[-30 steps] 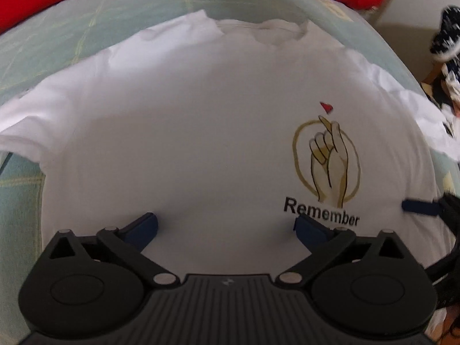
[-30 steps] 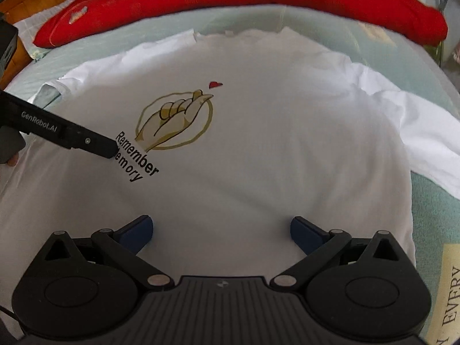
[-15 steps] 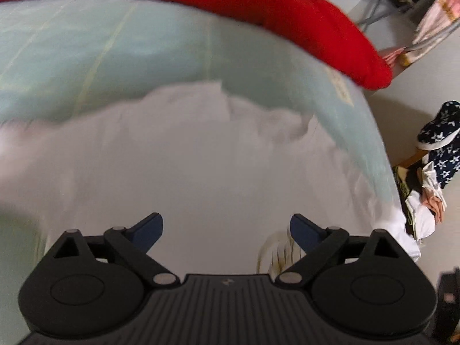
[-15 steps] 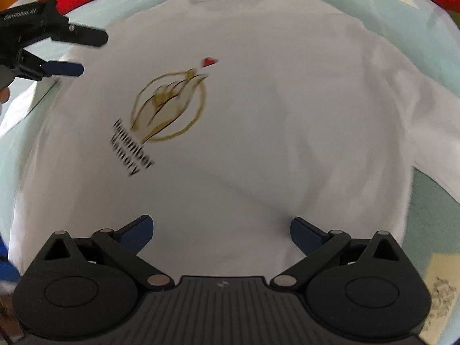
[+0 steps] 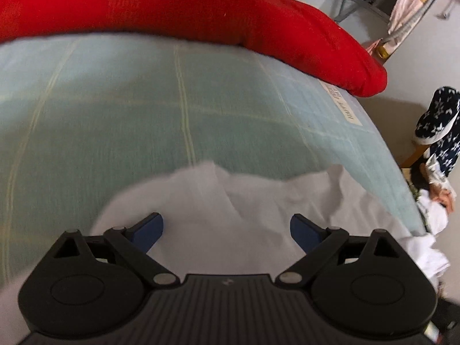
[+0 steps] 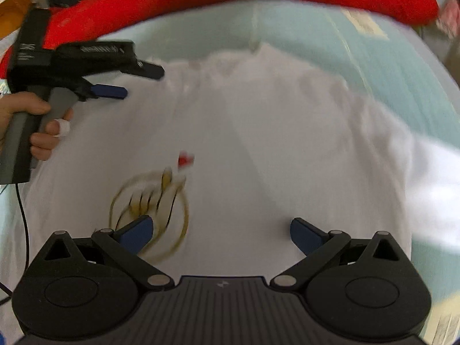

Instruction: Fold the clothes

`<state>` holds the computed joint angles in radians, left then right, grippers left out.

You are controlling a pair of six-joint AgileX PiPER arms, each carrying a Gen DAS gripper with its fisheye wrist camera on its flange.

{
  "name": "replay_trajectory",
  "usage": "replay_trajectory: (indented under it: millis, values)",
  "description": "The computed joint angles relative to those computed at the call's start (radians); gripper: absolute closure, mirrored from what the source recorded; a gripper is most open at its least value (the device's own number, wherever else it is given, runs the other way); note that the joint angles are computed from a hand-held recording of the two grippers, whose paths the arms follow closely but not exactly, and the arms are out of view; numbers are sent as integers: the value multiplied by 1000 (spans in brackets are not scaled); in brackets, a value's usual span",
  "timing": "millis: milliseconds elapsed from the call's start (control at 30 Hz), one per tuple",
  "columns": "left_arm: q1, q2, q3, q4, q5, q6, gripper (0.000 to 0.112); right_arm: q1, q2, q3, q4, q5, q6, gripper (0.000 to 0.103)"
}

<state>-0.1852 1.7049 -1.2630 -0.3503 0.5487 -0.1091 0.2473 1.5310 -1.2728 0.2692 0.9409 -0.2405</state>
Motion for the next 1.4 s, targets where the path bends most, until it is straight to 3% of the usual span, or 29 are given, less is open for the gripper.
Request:
replay_trajectory:
  millis: [67, 233, 300, 433, 600, 700, 800, 933, 1000, 1067, 1233, 1300, 1400]
  values:
    - [0, -14, 0, -2, 7, -2, 18, -14, 44, -46, 17, -34, -63, 0]
    - [5, -127, 141, -164, -10, 89, 17, -60, 188, -193, 119, -76, -231, 0]
    - [-12, -139, 183, -146, -50, 80, 17, -72, 283, -274, 141, -46, -245, 0]
    - [-29, -80, 142, -47, -87, 43, 16, -73, 381, -331, 112, -146, -285, 0]
    - [-58, 26, 1, 147, -78, -129, 16, -116, 496, -510, 89, -124, -233, 0]
    - [-63, 14, -29, 193, -38, -191, 17, -125, 550, -631, 48, -67, -186, 0]
    - [-64, -81, 45, 172, -53, -205, 17, -152, 484, -583, 164, -13, -304, 0]
    - [-6, -120, 102, -98, -8, 13, 17, -149, 442, -505, 315, 74, -517, 0]
    - [5, -88, 99, -127, -12, 33, 17, -120, 463, -490, 331, 61, -597, 0]
    - [3, -31, 56, -70, -28, 5, 17, -69, 495, -497, 257, -31, -600, 0]
    - [16, 99, -90, -63, -57, 58, 15, -57, 655, -737, 224, -28, -483, 0]
    - [14, 81, -89, -43, -71, 36, 15, -55, 698, -831, 188, 12, -423, 0]
    - [22, 18, -46, -67, -80, 17, 15, -74, 635, -769, 225, 21, -404, 0]
